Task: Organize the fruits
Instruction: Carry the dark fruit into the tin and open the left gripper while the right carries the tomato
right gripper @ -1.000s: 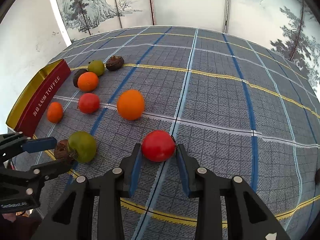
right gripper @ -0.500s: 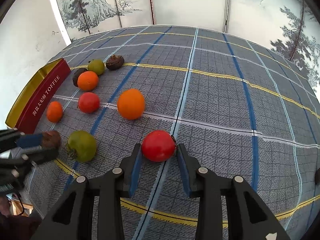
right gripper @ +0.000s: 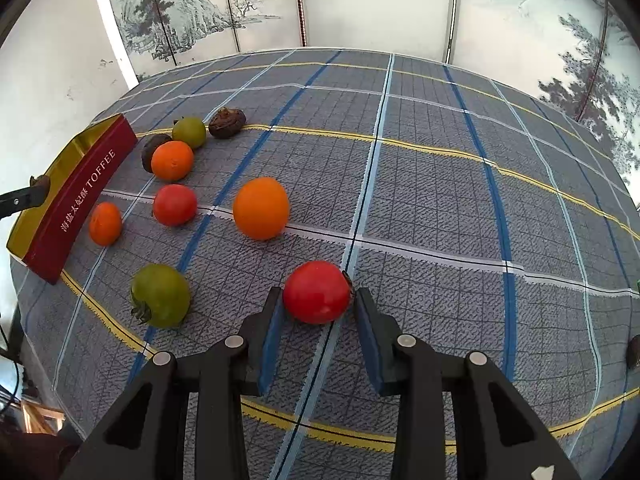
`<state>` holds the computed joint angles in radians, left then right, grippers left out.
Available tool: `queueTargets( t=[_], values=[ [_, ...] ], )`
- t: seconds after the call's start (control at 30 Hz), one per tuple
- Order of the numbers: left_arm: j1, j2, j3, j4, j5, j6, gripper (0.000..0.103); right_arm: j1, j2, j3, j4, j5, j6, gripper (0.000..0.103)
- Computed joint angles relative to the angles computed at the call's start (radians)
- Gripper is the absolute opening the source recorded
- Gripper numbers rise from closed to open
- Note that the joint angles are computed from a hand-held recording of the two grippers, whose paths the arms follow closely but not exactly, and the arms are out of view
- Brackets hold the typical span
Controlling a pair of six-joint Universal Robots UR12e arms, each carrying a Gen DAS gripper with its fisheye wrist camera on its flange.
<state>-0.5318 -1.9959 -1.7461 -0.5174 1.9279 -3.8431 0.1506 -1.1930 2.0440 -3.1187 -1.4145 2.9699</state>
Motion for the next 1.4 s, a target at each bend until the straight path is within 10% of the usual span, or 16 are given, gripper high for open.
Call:
queueTargets(
  t=[0.7, 1.4],
  values=[
    [0.061, 0.018, -0.079, -0.075, -0.036, -0.061, 0.038, 0.034, -0.018, -0.032, -0.013, -0.008, 0.009, 0.032],
    [0.06, 0.12, -0.211, 0.139, 0.02, -0.15, 0.059, 0.247, 0.103, -0.291, 0.179, 0.193, -0.225, 0.033]
  ],
)
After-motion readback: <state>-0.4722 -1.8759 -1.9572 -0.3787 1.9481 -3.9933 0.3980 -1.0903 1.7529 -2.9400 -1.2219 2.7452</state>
